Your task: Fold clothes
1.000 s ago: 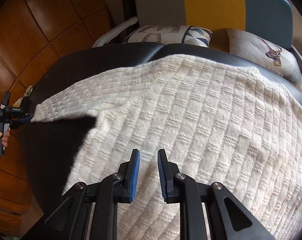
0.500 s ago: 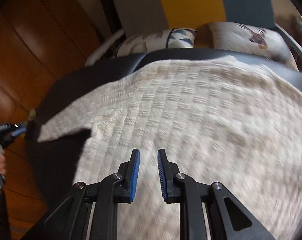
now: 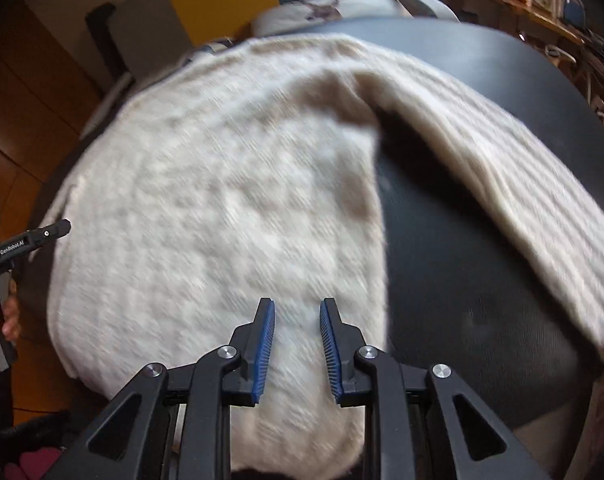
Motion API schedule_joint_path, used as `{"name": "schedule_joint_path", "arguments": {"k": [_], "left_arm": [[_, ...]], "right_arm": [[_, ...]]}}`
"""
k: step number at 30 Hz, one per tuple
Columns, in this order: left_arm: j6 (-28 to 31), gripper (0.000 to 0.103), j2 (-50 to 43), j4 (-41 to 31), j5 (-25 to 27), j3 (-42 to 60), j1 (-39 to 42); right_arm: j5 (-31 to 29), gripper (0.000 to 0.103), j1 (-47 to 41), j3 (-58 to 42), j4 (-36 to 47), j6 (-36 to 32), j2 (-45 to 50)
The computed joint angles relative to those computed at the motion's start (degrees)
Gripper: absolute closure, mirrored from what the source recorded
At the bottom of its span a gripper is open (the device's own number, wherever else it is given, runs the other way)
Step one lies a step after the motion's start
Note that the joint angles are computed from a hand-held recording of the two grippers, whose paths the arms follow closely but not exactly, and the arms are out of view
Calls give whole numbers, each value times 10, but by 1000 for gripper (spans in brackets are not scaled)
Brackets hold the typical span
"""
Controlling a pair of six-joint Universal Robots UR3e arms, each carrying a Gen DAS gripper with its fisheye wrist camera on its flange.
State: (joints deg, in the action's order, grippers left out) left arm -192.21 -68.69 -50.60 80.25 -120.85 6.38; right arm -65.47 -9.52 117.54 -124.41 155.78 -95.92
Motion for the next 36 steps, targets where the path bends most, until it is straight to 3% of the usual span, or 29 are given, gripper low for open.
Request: {"name": "schedule_joint_path", "arguments": {"k": [2,3,8,10,13,14,17,19,21,23,28,30,33,36], "left_arm": [[-57,71,-38,12,33,0,-65],[-58,71,-27,2,36,-16,-62],[-17,72,70,-9,-31,-108,36],[-13,72,70,-25,-49,-94,55],[-28,72,12,-20,-25,-34,27],[-25,72,13,-26,-24,-24,24],[-37,71,-34,-12,-12,23,-9],[-48,71,-77,2,-5,62,-36],[-54,71,-125,14,-7,102,-61],[-67,71,-181,23,-1,149,-93],[-94,71,-286,22,12,251,-159],[-100,71,-310,21,20,278,-182],[-98,70,-342,13,25,314,-204],[-98,70,-365,0,19,339,-210]], "right_arm": [[21,80,-24,36,-14,-7,-23],[35,80,-39,47,-13,-8,-32],[140,80,-145,101,-11,20,-79],[195,80,-241,127,41,11,-127],[243,80,-400,137,145,-6,-196],[238,80,-454,132,184,-25,-221],[159,79,-545,112,154,-7,-223],[119,77,-588,93,115,-5,-191],[117,76,-603,65,118,-39,-147],[131,76,-599,13,183,-82,-90],[259,76,-701,-4,520,-200,-35],[276,76,-741,31,579,-240,-35],[316,73,-743,107,519,-198,-39],[371,72,-712,194,354,-61,-31]]}}
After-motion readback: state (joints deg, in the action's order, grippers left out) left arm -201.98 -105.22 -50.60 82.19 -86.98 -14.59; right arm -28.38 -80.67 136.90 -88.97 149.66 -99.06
